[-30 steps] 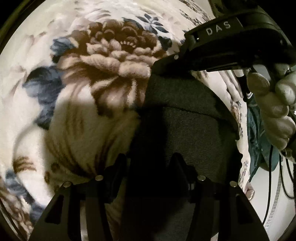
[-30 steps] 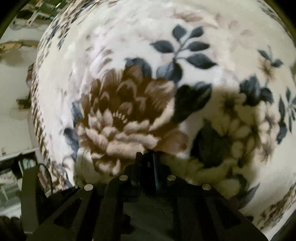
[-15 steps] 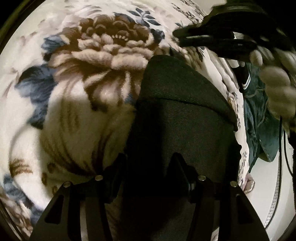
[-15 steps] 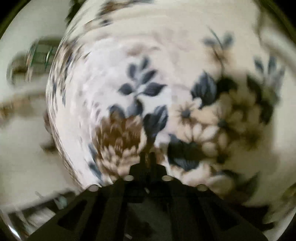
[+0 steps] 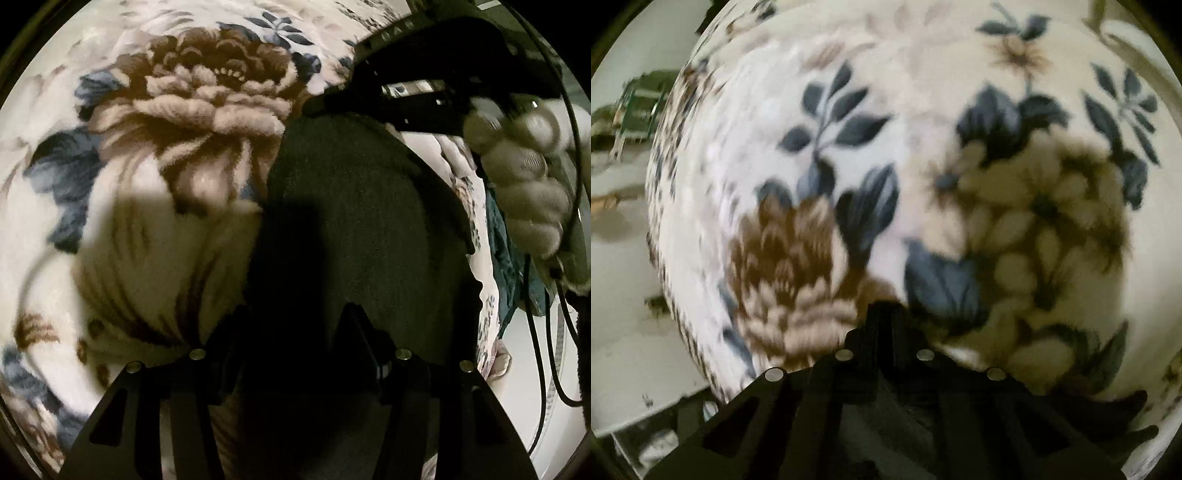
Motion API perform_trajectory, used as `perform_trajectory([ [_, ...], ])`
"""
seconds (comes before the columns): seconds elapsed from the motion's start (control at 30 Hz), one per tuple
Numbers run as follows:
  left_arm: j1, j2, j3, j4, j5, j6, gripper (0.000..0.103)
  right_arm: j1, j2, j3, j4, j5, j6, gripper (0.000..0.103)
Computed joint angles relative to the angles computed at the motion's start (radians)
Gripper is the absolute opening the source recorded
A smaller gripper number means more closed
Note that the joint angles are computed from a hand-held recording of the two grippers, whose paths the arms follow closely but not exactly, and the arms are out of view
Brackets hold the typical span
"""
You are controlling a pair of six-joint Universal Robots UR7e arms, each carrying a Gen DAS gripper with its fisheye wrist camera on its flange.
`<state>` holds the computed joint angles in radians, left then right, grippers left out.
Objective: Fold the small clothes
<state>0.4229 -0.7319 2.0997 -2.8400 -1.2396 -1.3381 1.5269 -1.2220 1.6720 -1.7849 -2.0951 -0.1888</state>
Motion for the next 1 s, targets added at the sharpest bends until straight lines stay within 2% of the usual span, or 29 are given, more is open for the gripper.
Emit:
perform_trajectory([
  [0.03, 0.001, 0.0, 0.0, 0.0, -0.004, -0.001, 0.052, 0.001, 0.005, -0.009, 0.01, 0.007, -0.001, 0.0],
  [0.13, 0.006, -0.006, -0.001, 0.001, -0.025, 0.005, 0.052, 0.013, 0.007, -0.058, -0.017, 0.027, -0.007, 0.0],
  [0.23, 0.023, -0.033, -0.011, 0.042, -0.054, 0.003, 0.05, -0.021, -0.029, -0.194, 0.076, 0.14, 0.015, 0.006],
  [0.27, 0.028, -0.046, -0.016, 0.058, -0.049, 0.003, 0.05, -0.034, -0.056, -0.226, 0.093, 0.154, 0.008, 0.027],
  [0.3, 0.033, -0.055, -0.023, 0.069, -0.041, 0.006, 0.05, -0.046, -0.081, -0.246, 0.096, 0.145, -0.006, 0.054],
  [0.33, 0.038, -0.059, -0.028, 0.072, -0.036, 0.011, 0.05, -0.059, -0.121, -0.25, 0.078, 0.125, -0.028, 0.062],
  [0.37, 0.048, -0.064, -0.037, 0.076, -0.027, 0.022, 0.05, -0.07, -0.151, -0.256, 0.062, 0.098, -0.047, 0.065],
  [0.4, 0.061, -0.065, -0.051, 0.082, -0.014, 0.039, 0.05, -0.092, -0.192, -0.257, 0.058, 0.054, -0.064, 0.065],
  [0.5, 0.109, -0.051, -0.111, 0.127, 0.015, 0.117, 0.05, -0.176, -0.269, -0.253, 0.098, 0.004, -0.074, 0.065],
  [0.63, 0.174, 0.014, -0.225, 0.21, 0.029, 0.222, 0.053, -0.298, -0.345, -0.178, 0.136, 0.013, -0.113, 0.065],
  [0.7, 0.203, 0.042, -0.276, 0.258, 0.031, 0.23, 0.053, -0.345, -0.364, -0.128, 0.113, 0.037, -0.142, 0.065],
  [0.77, 0.218, 0.057, -0.305, 0.286, 0.036, 0.24, 0.053, -0.376, -0.376, -0.054, 0.042, 0.083, -0.143, 0.063],
  [0.83, 0.222, 0.07, -0.339, 0.336, 0.043, 0.245, 0.053, -0.406, -0.365, -0.011, -0.061, 0.147, -0.142, 0.032],
  [0.87, 0.219, 0.073, -0.356, 0.374, 0.051, 0.253, 0.053, -0.415, -0.359, 0.008, -0.094, 0.183, -0.123, 0.007],
  [0.9, 0.216, 0.078, -0.367, 0.395, 0.056, 0.258, 0.053, -0.425, -0.349, 0.009, -0.119, 0.211, -0.097, 0.006],
  [0.97, 0.208, 0.081, -0.376, 0.424, 0.065, 0.263, 0.053, -0.417, -0.326, 0.003, -0.152, 0.202, -0.063, 0.005],
  [1.0, 0.207, 0.082, -0.379, 0.436, 0.066, 0.262, 0.053, -0.41, -0.324, 0.004, -0.16, 0.187, -0.076, 0.006],
])
